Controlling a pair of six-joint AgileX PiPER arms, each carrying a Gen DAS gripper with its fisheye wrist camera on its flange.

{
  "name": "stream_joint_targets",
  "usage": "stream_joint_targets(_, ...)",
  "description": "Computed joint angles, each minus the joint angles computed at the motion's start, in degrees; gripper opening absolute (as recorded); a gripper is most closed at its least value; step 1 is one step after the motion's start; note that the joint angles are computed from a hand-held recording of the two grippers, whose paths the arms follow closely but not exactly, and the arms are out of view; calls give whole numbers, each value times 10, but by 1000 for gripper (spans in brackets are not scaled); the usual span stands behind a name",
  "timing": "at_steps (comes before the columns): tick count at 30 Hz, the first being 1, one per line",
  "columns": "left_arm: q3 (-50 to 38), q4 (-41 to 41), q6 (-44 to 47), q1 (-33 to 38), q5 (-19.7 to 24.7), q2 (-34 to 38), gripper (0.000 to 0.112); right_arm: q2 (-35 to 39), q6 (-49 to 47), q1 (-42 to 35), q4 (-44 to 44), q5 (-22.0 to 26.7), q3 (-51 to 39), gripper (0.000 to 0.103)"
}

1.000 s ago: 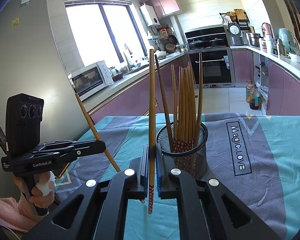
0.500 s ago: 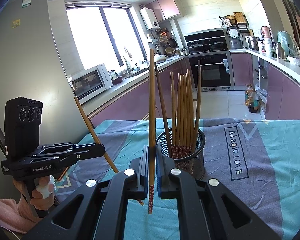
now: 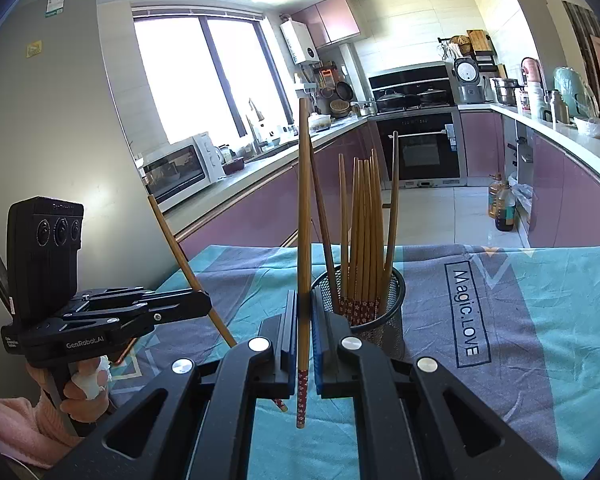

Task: Organize utensils
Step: 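Lower the left tool's chopstick into the cup while the right tool lowers its own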

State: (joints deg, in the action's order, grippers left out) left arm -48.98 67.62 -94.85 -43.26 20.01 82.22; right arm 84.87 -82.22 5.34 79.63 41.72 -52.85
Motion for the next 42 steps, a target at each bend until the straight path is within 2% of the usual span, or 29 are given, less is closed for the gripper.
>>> stream_joint_targets(10,-10,-20,38,9,-16,-2,7,-2,-2,-1,1,-2,-6,6)
stream_joint_targets(34,-39,-44,94,3,1,-8,7,0,9,4,-7,-1,-36,6)
stream_joint_targets(42,-43,-22,78,-2,9,-20,7,-2,13,3,-7,-3,-50,6)
